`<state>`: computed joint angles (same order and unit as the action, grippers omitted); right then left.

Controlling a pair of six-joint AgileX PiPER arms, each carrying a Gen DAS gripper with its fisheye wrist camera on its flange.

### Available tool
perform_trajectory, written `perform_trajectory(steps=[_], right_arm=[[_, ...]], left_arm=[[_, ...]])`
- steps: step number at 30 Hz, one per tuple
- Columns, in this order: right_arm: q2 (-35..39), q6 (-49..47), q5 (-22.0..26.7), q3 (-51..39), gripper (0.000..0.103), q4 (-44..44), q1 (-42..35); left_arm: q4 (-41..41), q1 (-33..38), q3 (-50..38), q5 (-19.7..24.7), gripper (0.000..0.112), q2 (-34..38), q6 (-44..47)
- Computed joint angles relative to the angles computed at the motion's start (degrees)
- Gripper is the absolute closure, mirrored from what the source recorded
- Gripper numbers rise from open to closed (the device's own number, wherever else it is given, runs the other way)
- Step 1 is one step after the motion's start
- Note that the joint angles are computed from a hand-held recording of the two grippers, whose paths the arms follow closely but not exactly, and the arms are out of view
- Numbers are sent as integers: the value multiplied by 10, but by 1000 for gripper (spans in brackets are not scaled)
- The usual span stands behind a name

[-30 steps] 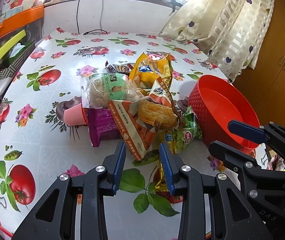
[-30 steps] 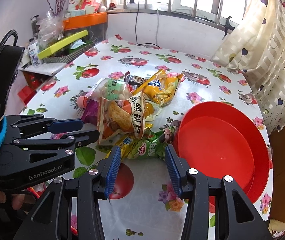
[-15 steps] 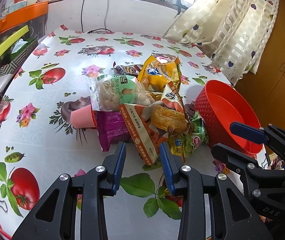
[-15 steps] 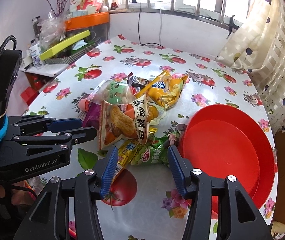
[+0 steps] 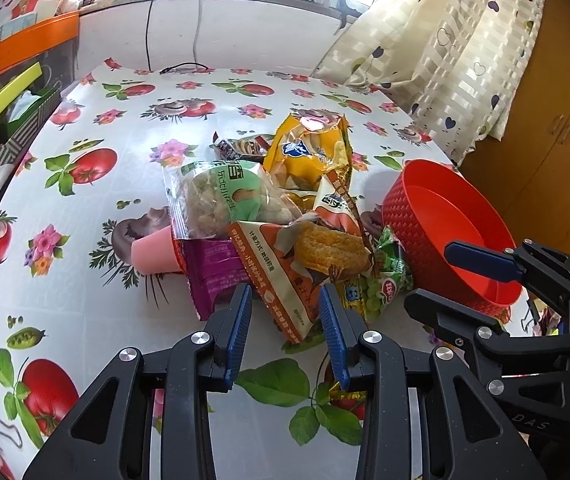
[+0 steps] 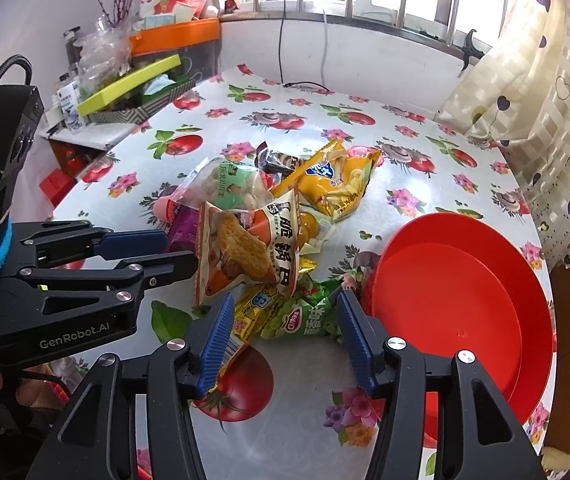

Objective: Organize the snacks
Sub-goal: 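Grasp the orange-and-white snack bag with the right gripper while the left grasps a pink jelly cup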

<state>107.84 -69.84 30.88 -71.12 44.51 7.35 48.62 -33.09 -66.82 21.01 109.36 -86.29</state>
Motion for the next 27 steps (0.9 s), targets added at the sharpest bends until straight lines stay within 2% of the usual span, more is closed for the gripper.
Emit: perform_trajectory(steps=[16,20,27], right_arm=[[24,18,-2,-25,52,-27,10],[33,19,14,-40,52,-27,11],[59,21,55,-77,42,-29,19]], left_arm=[[-3,12,-7,-11,70,1,40],[10,21,4,-16,70,-3,20],[45,38,31,-29,70,-12,-27]])
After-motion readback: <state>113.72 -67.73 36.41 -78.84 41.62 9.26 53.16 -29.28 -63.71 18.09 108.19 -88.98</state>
